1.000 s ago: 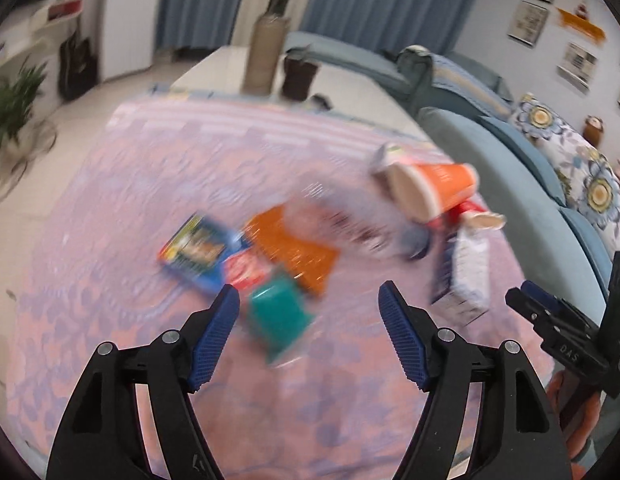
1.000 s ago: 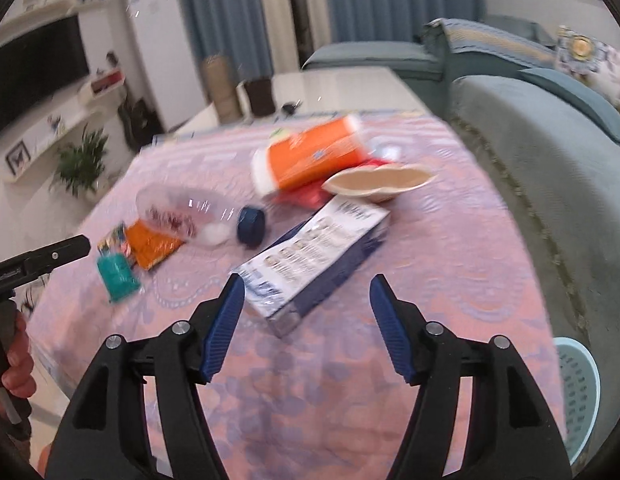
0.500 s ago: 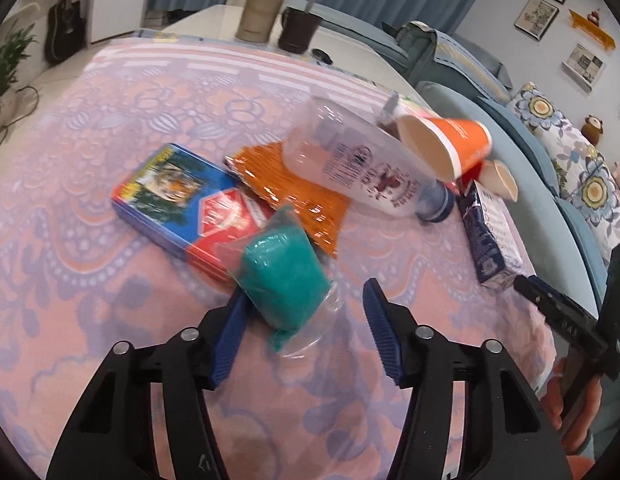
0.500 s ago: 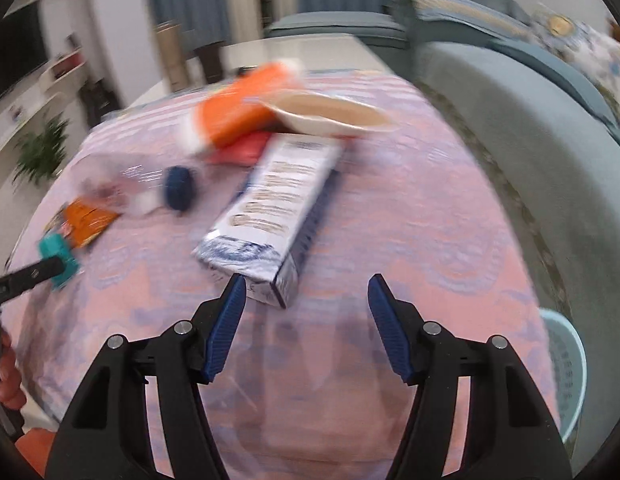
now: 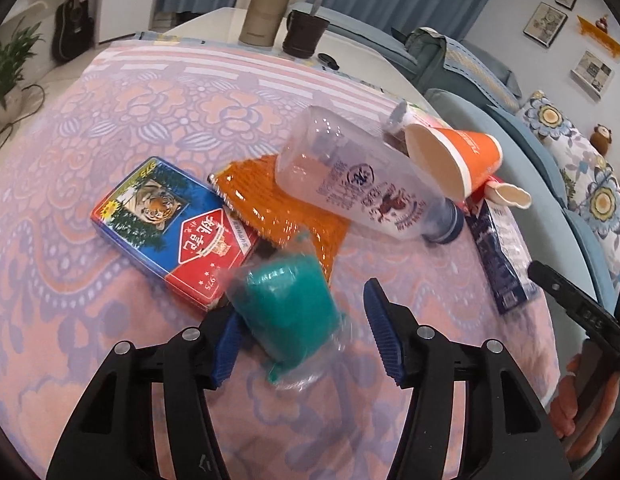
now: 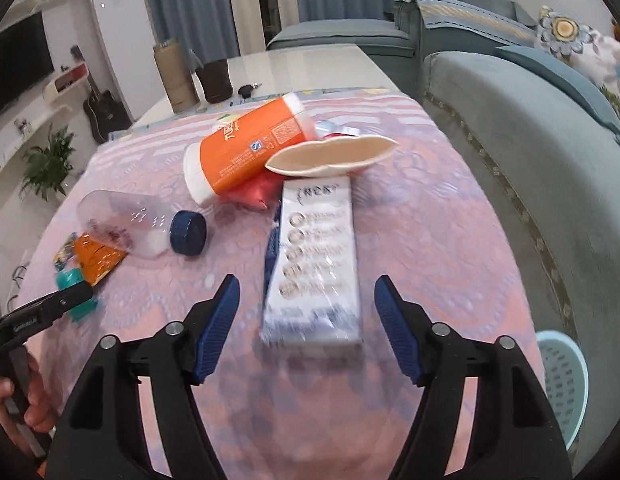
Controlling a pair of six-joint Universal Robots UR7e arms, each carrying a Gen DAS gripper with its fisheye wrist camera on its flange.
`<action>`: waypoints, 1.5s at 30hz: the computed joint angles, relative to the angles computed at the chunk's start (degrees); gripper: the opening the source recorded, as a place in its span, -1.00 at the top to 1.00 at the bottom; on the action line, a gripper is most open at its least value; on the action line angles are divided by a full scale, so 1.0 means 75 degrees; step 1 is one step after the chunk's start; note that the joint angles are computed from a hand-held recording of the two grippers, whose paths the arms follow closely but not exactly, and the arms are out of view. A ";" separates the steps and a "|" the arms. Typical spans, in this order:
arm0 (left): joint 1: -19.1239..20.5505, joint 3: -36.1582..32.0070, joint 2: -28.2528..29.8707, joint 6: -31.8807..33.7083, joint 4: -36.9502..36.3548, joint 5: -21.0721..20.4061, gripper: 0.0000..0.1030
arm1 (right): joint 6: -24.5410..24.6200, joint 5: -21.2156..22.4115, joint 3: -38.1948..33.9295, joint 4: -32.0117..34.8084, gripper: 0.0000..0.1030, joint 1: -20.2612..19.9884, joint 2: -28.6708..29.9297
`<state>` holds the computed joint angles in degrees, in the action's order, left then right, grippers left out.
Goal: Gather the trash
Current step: 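Grasp the teal packet with the left tool while the right tool grasps another milk carton, then carry both items to the wastebasket and open both tools to drop them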
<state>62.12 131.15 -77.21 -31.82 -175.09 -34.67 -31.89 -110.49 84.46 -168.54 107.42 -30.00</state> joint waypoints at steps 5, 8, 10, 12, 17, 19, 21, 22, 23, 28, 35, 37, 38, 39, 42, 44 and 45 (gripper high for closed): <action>-0.0097 -0.0097 0.0221 -0.0221 0.0243 0.0594 0.20 | 0.0380 -0.0256 -0.0628 0.0239 -0.30 0.0020 0.0447; -0.0179 -0.0026 0.0281 -0.0253 0.0228 0.0866 0.24 | 0.0360 -0.0377 -0.0722 0.0225 -0.30 0.0016 0.0564; -0.0188 0.0045 0.0269 -0.0258 0.0072 0.0880 0.28 | 0.0345 -0.0425 -0.0749 0.0268 -0.30 0.0005 0.0607; -0.0204 0.0109 0.0243 -0.0202 -0.0095 0.0883 0.33 | 0.0325 -0.0516 -0.0780 0.0304 -0.30 0.0005 0.0659; -0.0482 0.0387 0.0298 0.0561 -0.1264 0.0913 0.35 | 0.0407 -0.0485 -0.0742 0.0554 -0.13 -0.0014 0.0587; -0.0645 0.0437 0.0260 0.0792 -0.1466 0.0919 0.35 | 0.0475 -0.0330 -0.0668 0.0608 -0.11 -0.0055 0.0490; -0.0835 0.0418 0.0262 0.1005 -0.1584 0.0987 0.35 | 0.0532 -0.0182 -0.0594 0.0708 -0.10 -0.0102 0.0382; -0.0949 0.0381 0.0267 0.1117 -0.1616 0.1036 0.35 | 0.0543 -0.0097 -0.0568 0.0777 -0.09 -0.0122 0.0334; -0.1025 0.0328 0.0286 0.1250 -0.1669 0.1055 0.35 | 0.0515 0.0046 -0.0461 0.0814 -0.09 -0.0150 0.0221; -0.1476 -0.0077 0.0614 0.1935 -0.2000 0.1113 0.35 | 0.0217 0.0746 0.0240 0.0489 -0.08 -0.0216 -0.0421; -0.1943 -0.1028 0.1497 0.3164 -0.2456 0.0732 0.35 | -0.0055 0.1472 0.1353 -0.0609 -0.08 -0.0336 -0.1659; -0.2010 -0.1393 0.1794 0.3520 -0.2552 0.0479 0.35 | 0.0034 0.1585 0.1496 -0.0795 -0.08 -0.0444 -0.1950; -0.2041 -0.1610 0.1966 0.3693 -0.2559 0.0320 0.35 | 0.0035 0.1592 0.1602 -0.0990 -0.08 -0.0511 -0.2124; -0.2077 -0.1751 0.2093 0.3788 -0.2556 0.0218 0.35 | -0.0001 0.1558 0.1698 -0.1209 -0.08 -0.0574 -0.2261; -0.2132 -0.2440 0.2667 0.4158 -0.2417 -0.0355 0.35 | -0.0185 0.1303 0.1920 -0.1873 -0.08 -0.0782 -0.2613; -0.2118 -0.2802 0.3003 0.4253 -0.2283 -0.0717 0.35 | -0.0248 0.1096 0.2029 -0.2172 -0.08 -0.0960 -0.2824; -0.2103 -0.3006 0.3174 0.4288 -0.2162 -0.0894 0.35 | -0.0251 0.1024 0.2064 -0.2255 -0.08 -0.1040 -0.2904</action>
